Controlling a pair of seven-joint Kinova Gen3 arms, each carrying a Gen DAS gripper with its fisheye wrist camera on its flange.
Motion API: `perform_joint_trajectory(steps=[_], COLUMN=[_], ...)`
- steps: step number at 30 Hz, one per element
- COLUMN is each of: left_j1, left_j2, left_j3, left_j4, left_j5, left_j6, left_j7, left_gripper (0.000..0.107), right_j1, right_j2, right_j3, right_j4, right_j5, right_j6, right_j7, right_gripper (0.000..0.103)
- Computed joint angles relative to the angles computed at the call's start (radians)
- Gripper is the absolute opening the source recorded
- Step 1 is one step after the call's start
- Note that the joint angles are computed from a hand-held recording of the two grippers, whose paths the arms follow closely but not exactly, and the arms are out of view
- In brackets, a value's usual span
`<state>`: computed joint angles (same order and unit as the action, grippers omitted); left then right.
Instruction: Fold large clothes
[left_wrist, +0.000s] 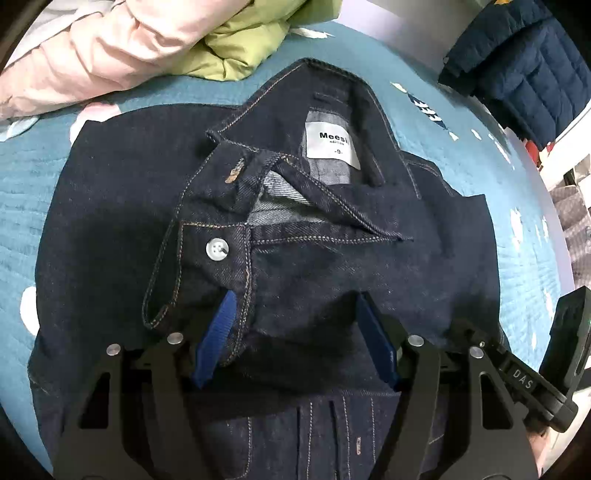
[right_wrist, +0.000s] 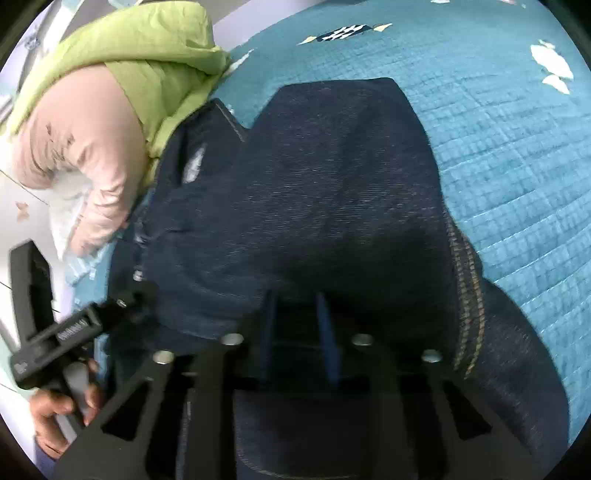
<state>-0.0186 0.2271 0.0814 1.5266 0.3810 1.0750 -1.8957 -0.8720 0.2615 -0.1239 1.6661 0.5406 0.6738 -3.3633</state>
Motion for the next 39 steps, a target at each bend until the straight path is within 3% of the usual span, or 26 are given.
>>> perform_joint_trajectory(steps=[2,5,8,11,14,17,23,25,29,34,37,39], left_j1=[0.0,-0.117,-0.174,-0.185,-0.138,-0.172,-0.125,-0.093,-0.07,-0.051,-0.036,-0.022], left_j2=[0.0,-0.007,-0.002,0.065,0.156,0.257,0.376,0.413,0.476,0.527,0.53,0.523], left_j3=[-0.02,0.014,-0.029,-0.061,-0.106,-0.055,-0.031,-0.042,-0.042,-0.037,-0.039,-0.045], left_j4=[-0.007,-0.034,-0.097,-0.236,-0.375,-0.507,-0.656,-0.708,-0.779,-0.852,-0.856,-0.846], left_j5=[0.032,0.151,0.211,0.129,0.007,-0.042,-0.146,-0.197,-0.241,-0.27,-0.284,-0.3], left_j6=[0.02,0.089,0.126,0.167,0.199,0.28,0.367,0.398,0.45,0.496,0.479,0.465], left_j7=[-0.023,-0.092,-0.138,-0.049,0.045,0.129,0.172,0.196,0.232,0.231,0.234,0.235], left_gripper=[0.068,0.068,0.068,0.069,0.069,0.069,0.07,0.079,0.082,0.089,0.086,0.073], right_j1=[0.027,0.031,0.065,0.122,0.181,0.27,0.31,0.323,0.349,0.416,0.403,0.394], right_j2=[-0.017,-0.061,-0.091,-0.079,-0.045,-0.015,0.071,0.096,0.133,0.129,0.124,0.12], right_j3=[-0.01,-0.01,-0.02,-0.029,-0.009,-0.016,0.019,0.03,0.044,0.032,0.045,0.048], right_j4=[0.012,0.018,-0.001,-0.059,-0.111,-0.153,-0.284,-0.314,-0.356,-0.291,-0.286,-0.287], right_j5=[-0.039,-0.022,-0.019,-0.065,-0.151,-0.26,-0.335,-0.364,-0.406,-0.539,-0.52,-0.506], right_j6=[-0.03,-0.034,0.005,0.093,0.145,0.184,0.289,0.313,0.344,0.242,0.244,0.256], right_j7=[0.027,0.044,0.09,0.171,0.291,0.401,0.525,0.547,0.583,0.635,0.633,0.64], right_gripper=[0.019,0.024,0.04,0.049,0.057,0.059,0.065,0.065,0.065,0.063,0.033,0.021])
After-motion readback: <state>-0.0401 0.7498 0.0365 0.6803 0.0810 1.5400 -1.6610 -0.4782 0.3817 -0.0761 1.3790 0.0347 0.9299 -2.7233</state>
